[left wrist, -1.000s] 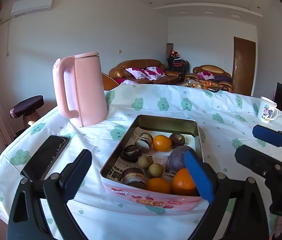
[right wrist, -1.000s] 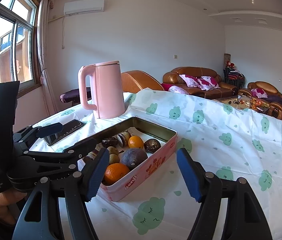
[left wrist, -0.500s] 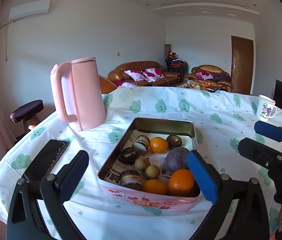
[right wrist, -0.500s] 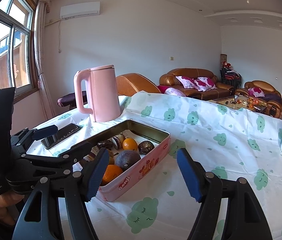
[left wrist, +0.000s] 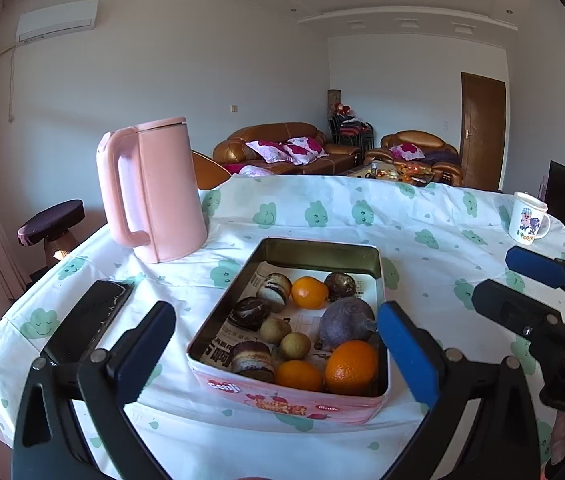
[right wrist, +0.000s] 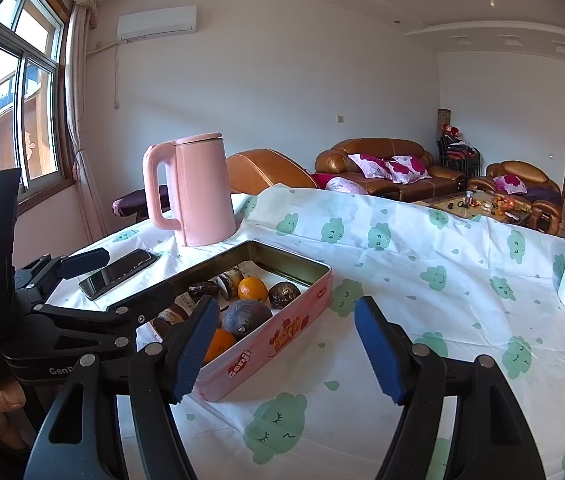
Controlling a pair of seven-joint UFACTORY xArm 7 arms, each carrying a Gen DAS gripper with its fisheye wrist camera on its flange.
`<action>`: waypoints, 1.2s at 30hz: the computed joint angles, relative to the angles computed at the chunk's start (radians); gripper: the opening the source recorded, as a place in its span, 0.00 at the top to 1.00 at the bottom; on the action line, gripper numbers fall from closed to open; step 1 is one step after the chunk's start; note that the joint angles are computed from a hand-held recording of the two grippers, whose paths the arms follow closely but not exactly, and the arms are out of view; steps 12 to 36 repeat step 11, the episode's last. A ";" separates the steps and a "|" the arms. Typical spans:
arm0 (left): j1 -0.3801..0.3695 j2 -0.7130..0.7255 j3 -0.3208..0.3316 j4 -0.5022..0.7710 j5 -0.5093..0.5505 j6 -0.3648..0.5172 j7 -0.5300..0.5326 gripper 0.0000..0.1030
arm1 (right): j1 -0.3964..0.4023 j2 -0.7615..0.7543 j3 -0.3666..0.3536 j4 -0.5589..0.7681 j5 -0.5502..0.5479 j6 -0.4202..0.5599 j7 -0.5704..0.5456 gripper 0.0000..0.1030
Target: Organize fruits
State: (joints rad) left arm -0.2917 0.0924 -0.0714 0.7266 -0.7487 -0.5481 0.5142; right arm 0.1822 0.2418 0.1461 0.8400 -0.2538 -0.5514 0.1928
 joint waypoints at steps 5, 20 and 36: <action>-0.009 0.009 0.003 0.014 -0.036 0.004 0.030 0.00 | -0.004 -0.001 -0.001 -0.003 -0.006 -0.001 0.005 0.30; -0.007 0.007 -0.002 0.001 0.001 -0.010 0.004 0.00 | -0.011 -0.009 -0.014 -0.018 0.000 0.000 -0.006 0.30; -0.007 0.007 -0.002 0.001 0.001 -0.010 0.004 0.00 | -0.011 -0.009 -0.014 -0.018 0.000 0.000 -0.006 0.30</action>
